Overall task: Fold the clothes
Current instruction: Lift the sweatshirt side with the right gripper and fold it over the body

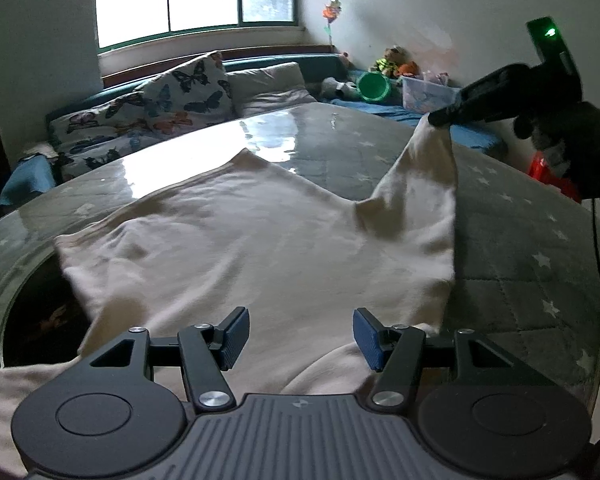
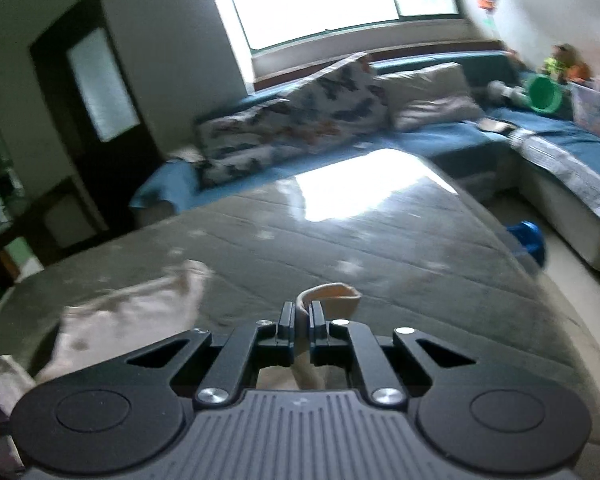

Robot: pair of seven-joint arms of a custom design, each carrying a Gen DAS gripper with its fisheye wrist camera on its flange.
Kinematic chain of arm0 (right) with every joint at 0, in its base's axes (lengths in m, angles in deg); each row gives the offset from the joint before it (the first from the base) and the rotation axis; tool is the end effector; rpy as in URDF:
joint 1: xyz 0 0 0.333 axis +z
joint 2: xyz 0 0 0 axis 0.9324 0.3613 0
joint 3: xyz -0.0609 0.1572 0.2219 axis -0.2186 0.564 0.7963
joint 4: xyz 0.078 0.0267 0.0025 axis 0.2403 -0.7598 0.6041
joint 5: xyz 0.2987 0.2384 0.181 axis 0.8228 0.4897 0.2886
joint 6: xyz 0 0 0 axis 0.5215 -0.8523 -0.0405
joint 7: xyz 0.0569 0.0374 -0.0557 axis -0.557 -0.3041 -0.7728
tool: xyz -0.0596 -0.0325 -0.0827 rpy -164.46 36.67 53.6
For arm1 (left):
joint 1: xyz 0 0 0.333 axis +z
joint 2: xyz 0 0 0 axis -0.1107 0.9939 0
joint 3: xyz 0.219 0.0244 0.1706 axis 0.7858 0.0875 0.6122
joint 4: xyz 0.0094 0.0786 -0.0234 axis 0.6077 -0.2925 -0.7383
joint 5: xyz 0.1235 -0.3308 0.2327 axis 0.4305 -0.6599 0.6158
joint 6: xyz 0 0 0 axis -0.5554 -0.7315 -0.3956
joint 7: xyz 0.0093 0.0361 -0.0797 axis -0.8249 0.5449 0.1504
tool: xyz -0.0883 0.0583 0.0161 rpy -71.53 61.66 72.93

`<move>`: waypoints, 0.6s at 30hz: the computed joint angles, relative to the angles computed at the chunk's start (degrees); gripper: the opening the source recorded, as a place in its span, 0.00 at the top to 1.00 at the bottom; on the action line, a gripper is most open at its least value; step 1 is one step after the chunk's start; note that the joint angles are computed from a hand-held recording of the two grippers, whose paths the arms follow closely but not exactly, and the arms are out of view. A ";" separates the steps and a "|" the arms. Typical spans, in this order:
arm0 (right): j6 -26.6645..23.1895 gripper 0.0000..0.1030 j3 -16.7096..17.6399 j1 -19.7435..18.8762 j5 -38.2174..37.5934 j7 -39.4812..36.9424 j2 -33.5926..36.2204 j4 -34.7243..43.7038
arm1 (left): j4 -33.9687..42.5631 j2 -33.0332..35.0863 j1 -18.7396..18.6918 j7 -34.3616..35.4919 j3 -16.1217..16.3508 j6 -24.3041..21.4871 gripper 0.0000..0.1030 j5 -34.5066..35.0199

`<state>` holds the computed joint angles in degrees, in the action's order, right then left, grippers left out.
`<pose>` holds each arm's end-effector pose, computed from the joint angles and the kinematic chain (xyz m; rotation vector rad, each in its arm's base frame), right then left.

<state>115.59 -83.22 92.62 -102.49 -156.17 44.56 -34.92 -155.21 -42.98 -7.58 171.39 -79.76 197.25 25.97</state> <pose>0.5772 0.3223 0.4672 -1.2075 1.9241 -0.7114 0.6520 -0.1229 0.4383 -0.8700 2.4521 -1.1476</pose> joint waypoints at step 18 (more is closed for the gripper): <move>11.23 0.95 2.16 5.99 17.70 -32.48 25.23 35.33 | -3.74 -3.46 2.87 0.21 2.55 2.51 0.39 -5.17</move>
